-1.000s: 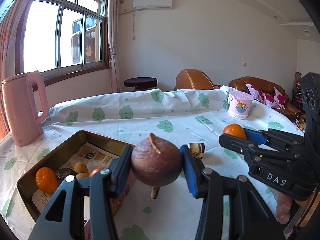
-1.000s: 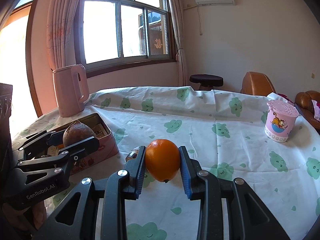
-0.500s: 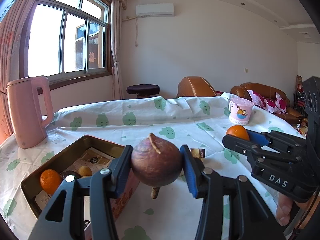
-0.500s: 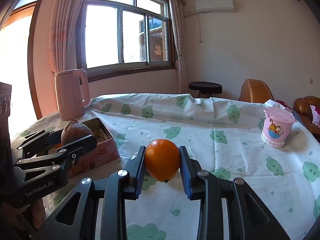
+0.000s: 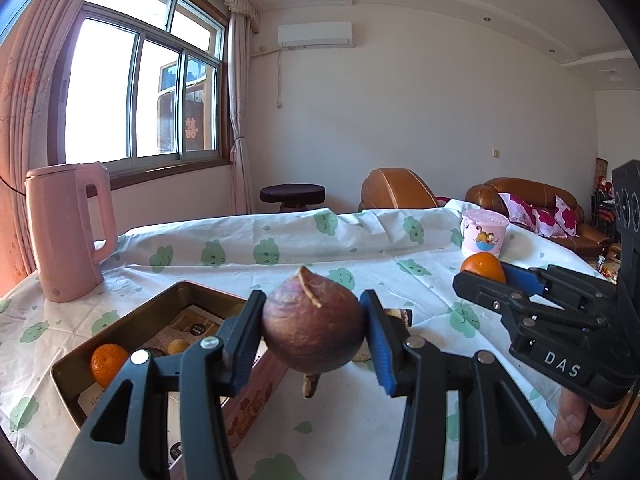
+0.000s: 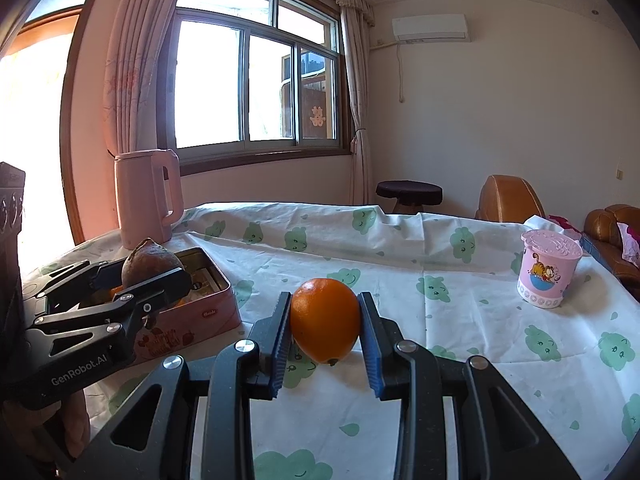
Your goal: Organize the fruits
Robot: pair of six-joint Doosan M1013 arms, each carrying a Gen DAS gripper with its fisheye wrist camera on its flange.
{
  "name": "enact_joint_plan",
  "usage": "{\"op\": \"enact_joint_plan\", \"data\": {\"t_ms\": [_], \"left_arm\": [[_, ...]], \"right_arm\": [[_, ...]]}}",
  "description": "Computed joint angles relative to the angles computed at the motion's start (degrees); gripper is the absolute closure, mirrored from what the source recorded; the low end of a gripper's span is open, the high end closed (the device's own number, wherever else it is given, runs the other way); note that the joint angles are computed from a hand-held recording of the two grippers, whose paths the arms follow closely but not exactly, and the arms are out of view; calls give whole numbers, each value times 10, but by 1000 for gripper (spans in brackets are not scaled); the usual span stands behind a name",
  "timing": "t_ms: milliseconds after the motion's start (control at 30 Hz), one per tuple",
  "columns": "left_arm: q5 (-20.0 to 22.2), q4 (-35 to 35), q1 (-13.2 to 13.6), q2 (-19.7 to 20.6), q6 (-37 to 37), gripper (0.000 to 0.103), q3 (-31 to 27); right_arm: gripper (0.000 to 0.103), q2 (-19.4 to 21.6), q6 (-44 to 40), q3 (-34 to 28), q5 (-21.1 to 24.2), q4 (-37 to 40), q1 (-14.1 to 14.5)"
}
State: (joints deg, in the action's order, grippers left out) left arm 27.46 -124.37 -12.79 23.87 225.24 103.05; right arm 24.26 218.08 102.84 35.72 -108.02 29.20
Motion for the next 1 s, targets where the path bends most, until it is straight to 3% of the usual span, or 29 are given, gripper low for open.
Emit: {"op": "enact_joint_plan", "data": {"t_ms": [600, 1000], "left_arm": [[12, -53, 5, -3, 30, 53, 9], [27, -145, 5, -9, 122, 53, 24]], "right_arm": [[69, -4, 45, 16, 43, -51, 10], [69, -5, 61, 23, 84, -68, 19]]}}
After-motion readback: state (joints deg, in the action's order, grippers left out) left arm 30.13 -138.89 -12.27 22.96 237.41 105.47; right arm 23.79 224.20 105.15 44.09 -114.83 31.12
